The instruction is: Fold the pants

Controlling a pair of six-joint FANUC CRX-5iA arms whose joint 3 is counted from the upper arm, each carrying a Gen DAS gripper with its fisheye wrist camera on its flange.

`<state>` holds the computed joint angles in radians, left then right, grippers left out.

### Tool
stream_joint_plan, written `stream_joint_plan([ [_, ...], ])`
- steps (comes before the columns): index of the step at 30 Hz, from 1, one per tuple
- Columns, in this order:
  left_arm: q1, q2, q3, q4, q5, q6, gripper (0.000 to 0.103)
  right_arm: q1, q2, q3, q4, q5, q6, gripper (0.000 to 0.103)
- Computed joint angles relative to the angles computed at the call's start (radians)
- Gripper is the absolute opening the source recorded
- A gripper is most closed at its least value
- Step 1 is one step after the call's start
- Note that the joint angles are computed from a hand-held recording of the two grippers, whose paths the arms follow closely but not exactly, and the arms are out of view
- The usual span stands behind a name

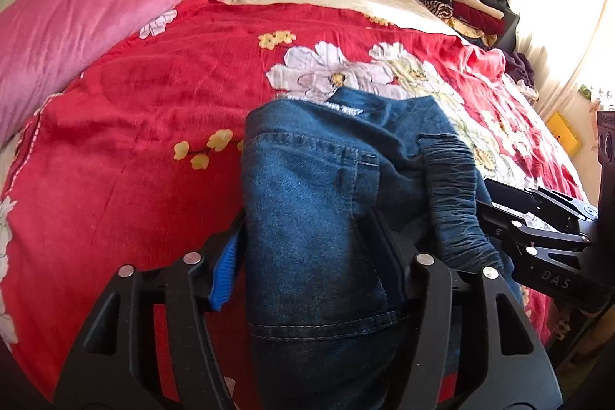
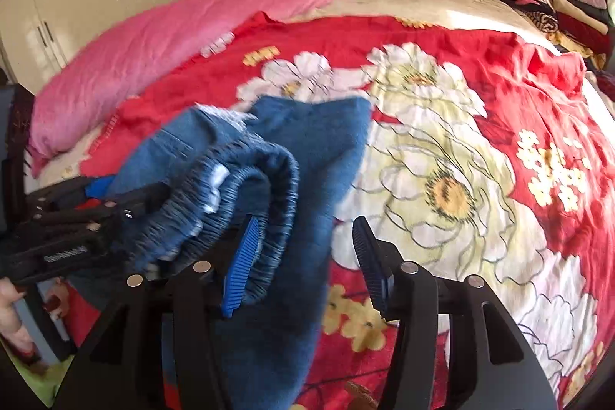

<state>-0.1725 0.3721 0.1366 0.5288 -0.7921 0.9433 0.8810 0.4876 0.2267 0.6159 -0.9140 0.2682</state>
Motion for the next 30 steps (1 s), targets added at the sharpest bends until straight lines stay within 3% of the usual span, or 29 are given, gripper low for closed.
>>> stream_joint_plan([
  [6,0.013,0.002,-0.008,0.015,-0.016,-0.001,0.06,-0.002,-0.005,-0.013,-0.016,0.001,-0.03,0.057],
  [10,0.02,-0.028,-0.045,0.046,0.007,-0.031,0.067,0.013,-0.058,-0.09,0.058,0.036,-0.126,0.073],
  [14,0.028,-0.071,-0.093,0.083,0.038,-0.066,0.085,0.038,-0.118,-0.175,0.17,0.049,-0.25,0.091],
  [16,0.032,-0.103,-0.129,0.107,0.06,-0.093,0.093,0.056,-0.148,-0.215,0.24,0.04,-0.311,0.095],
  [22,0.055,-0.197,-0.232,0.204,0.079,-0.188,0.093,0.118,-0.209,-0.277,0.386,-0.037,-0.396,0.098],
  [30,0.078,-0.327,-0.364,0.273,0.112,-0.298,0.093,0.192,-0.26,-0.307,0.451,-0.126,-0.424,0.098],
])
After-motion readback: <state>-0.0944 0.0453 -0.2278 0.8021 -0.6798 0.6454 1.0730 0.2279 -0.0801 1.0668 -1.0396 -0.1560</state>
